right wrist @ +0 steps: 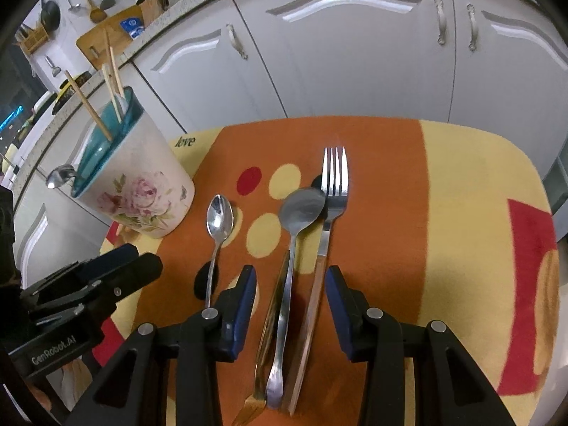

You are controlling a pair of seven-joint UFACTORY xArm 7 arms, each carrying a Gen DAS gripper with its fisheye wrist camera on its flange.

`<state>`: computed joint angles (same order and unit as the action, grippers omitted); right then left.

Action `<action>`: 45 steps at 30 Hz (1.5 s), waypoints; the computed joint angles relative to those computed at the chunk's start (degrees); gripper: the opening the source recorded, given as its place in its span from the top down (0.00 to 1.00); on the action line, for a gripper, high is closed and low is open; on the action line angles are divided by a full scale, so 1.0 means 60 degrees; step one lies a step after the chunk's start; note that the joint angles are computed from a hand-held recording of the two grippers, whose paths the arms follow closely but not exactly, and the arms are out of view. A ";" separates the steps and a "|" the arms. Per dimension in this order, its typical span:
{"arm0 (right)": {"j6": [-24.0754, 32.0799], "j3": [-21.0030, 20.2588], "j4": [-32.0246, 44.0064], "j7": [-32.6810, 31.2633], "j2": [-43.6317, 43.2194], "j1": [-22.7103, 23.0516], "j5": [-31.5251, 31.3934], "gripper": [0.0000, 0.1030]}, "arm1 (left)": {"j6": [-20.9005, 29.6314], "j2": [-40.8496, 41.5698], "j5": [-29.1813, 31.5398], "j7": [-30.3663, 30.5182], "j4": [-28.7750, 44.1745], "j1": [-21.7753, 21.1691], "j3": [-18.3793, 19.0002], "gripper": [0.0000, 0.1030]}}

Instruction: Organize utensils

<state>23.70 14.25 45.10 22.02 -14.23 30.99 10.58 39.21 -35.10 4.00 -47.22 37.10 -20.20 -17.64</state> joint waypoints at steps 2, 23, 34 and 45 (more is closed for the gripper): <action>-0.0089 -0.0013 0.0104 -0.0092 0.0175 0.0012 0.0001 0.65 | -0.0069 0.0125 -0.0056 -0.0044 -0.0010 0.0026 0.0050 0.52; -0.0661 -0.0390 0.0078 -0.1688 0.0459 0.0147 0.1459 0.96 | -0.1261 0.1576 0.0700 -0.1764 0.0193 0.0526 -0.0208 0.52; -0.0817 -0.0574 -0.0224 -0.2238 0.0102 0.0366 0.2251 0.96 | -0.2281 0.2300 0.1211 -0.2562 0.0394 0.0579 -0.0223 0.93; -0.0910 -0.0891 -0.0402 -0.2930 -0.0299 0.0798 0.3264 0.97 | -0.2232 0.1744 0.0107 -0.0998 0.0014 -0.0371 0.0518 1.00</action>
